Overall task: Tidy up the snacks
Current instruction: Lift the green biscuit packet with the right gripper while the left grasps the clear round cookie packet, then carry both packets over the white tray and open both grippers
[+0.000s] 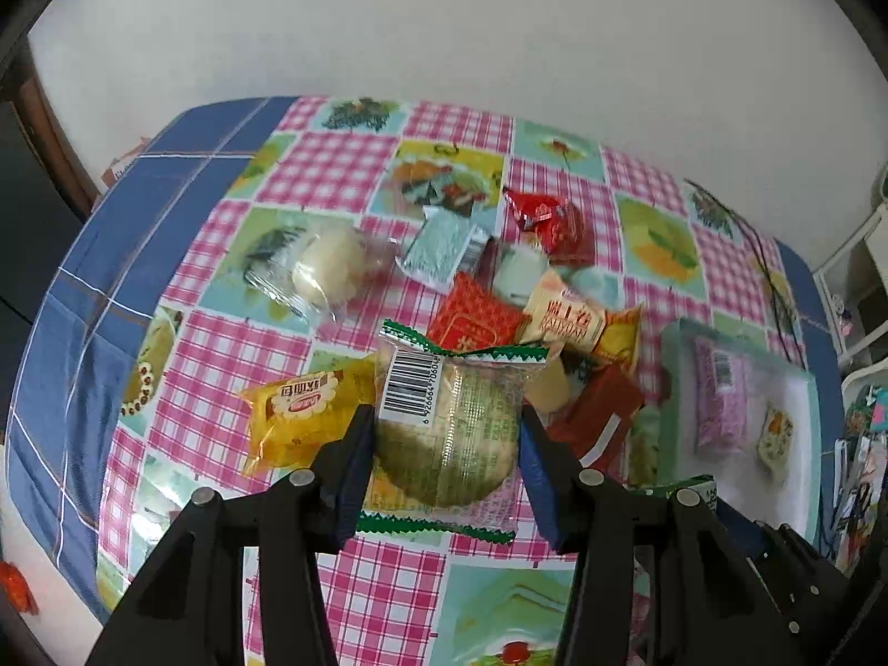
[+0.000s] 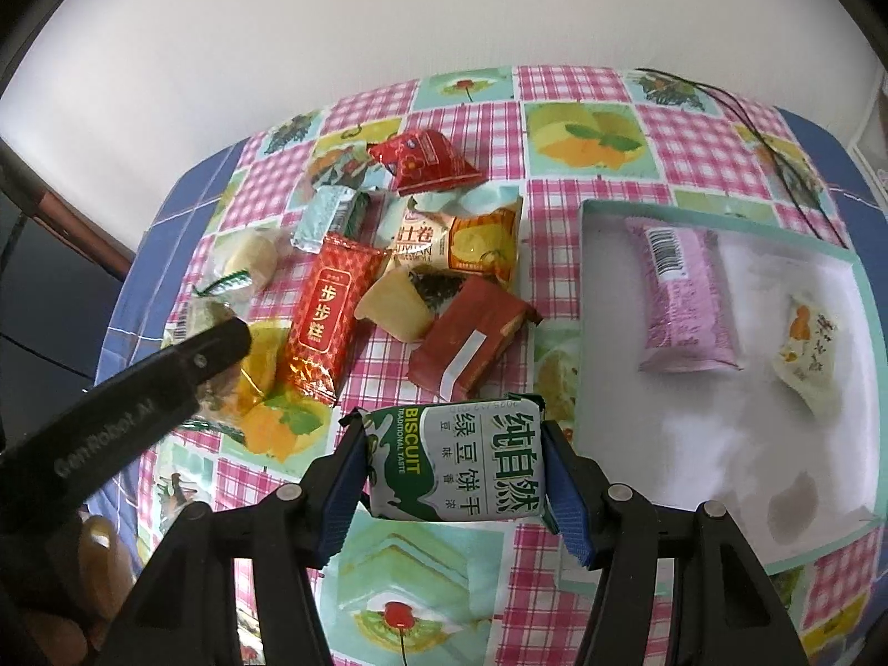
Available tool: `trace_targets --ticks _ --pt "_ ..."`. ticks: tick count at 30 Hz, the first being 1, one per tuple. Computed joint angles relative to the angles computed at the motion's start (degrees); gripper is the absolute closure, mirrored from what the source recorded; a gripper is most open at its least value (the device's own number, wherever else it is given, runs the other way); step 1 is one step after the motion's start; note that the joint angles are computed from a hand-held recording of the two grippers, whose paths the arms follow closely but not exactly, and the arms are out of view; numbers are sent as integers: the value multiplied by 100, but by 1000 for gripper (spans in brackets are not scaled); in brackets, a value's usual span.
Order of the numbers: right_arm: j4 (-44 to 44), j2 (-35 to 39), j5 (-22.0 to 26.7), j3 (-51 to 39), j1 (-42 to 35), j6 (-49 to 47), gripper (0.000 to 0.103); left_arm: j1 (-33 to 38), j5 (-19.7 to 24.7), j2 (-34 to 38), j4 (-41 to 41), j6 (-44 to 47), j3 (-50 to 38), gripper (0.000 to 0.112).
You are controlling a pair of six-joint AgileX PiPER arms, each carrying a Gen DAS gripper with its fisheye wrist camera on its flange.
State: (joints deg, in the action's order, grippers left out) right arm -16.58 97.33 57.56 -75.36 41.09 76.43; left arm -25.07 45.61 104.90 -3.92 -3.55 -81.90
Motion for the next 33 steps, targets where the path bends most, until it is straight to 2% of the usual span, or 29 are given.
trace_targets --ticks 6,13,28,33 --pt "21 -199 18 253 -38 19 40 -180 -57 -97 114 -256 64 61" --pt "68 -727 -11 967 -271 162 40 -660 10 -9 305 -565 35 61" --pt "80 -2642 350 2967 -1130 827 40 -2271 184 337 936 -1009 -185 61" --pt "62 -3167 575 3323 -1343 929 40 -2705 131 490 979 -1030 -160 61"
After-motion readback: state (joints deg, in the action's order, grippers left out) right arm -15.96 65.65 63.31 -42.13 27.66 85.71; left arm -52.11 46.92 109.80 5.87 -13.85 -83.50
